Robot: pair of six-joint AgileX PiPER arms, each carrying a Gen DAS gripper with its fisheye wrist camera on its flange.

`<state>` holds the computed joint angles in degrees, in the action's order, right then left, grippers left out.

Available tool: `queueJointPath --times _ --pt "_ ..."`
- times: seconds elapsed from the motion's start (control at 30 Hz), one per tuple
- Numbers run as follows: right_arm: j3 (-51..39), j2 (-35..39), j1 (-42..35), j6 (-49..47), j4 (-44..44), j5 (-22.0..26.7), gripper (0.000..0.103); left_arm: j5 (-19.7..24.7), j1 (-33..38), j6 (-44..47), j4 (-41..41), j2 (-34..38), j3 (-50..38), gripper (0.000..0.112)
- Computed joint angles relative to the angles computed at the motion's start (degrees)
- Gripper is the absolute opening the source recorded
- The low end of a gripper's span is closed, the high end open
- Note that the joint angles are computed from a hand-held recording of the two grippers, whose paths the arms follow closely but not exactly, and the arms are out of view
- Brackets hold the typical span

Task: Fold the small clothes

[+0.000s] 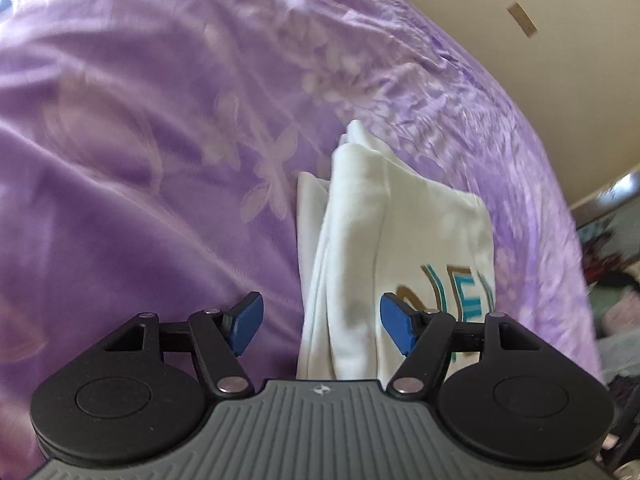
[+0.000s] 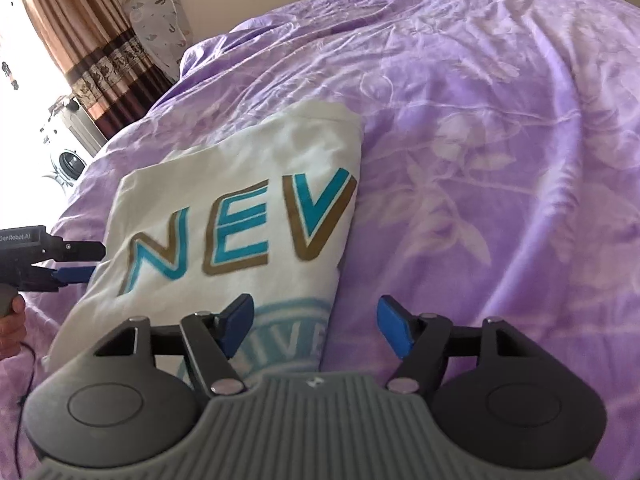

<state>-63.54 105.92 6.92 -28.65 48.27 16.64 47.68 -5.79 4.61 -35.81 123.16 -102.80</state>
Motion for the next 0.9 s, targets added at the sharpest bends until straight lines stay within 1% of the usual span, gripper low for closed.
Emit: queueJointPath --times 0.1,0.17,0.23,0.3,0.4,0.43,0.5,0.53,0.57,0.6,0.63,0.67,0.7,0.77,0.83,0.9 --pt "-4.5 4.3 -1.8 -7.1 7.5 3.3 0.066 1.0 1.6 2.0 -5.4 4.5 -4.0 0.078" --pt "-7.7 7.6 -3.4 -10.8 13.0 6.0 0.066 3.1 2.6 1.6 -8.1 8.0 -8.2 0.079" --pt "-10.8 10.3 -4.1 -9.8 13.4 6.7 0.066 5.9 3.2 -0.4 -9.1 12.2 -13.9 0.079" --pt "-13.6 13.1 -5.1 -11.4 16.2 8.1 0.066 8.3 3.4 -1.7 -9.4 15.9 -19.5 0.078" --pt "-18.2 17.9 -7.1 -14.6 23.1 12.5 0.065 11.3 3.4 -3.8 -9.0 20.8 -27.4 0.075" --pt "-19.6 19.5 -7.7 -15.4 25.3 13.9 0.062 11.7 3.5 -4.3 -9.0 22.0 -29.3 0.073" --pt "-22.5 22.5 -8.6 -15.7 28.1 15.9 0.058 12.7 3.6 -5.7 -9.0 23.7 -32.4 0.061" --pt "-23.9 24.0 -9.1 -16.0 29.6 17.0 0.055 13.0 3.5 -6.5 -8.6 24.3 -33.6 0.057" --pt "-25.2 25.3 -9.5 -16.2 31.2 18.0 0.049 13.2 3.3 -7.0 -7.9 24.7 -34.8 0.051" --pt "-26.8 26.7 -10.0 -15.9 32.3 18.9 0.048 13.4 2.9 -7.1 -6.9 24.9 -35.6 0.039" --pt "-27.9 27.7 -10.3 -15.5 33.2 19.7 0.043 13.6 2.6 -7.4 -6.1 25.3 -37.0 0.036" --pt "-28.1 28.2 -10.6 -16.5 35.1 20.2 0.038 12.8 2.2 -7.2 -5.8 24.6 -36.2 0.031" --pt "-28.3 28.4 -10.6 -16.9 35.9 20.5 0.036 11.1 1.7 -6.0 -5.5 22.8 -33.5 0.028" --pt "-27.3 26.9 -9.9 -18.2 35.1 18.7 0.024 8.2 0.9 -4.4 -4.8 20.0 -29.3 0.024" --pt "-25.1 24.5 -9.0 -22.4 36.4 16.5 0.020 4.4 0.3 -1.8 -5.5 16.3 -23.7 0.022" --pt "-23.5 21.7 -7.5 -24.7 36.1 13.6 0.018 0.7 -0.5 0.8 -5.9 11.9 -17.7 0.021"
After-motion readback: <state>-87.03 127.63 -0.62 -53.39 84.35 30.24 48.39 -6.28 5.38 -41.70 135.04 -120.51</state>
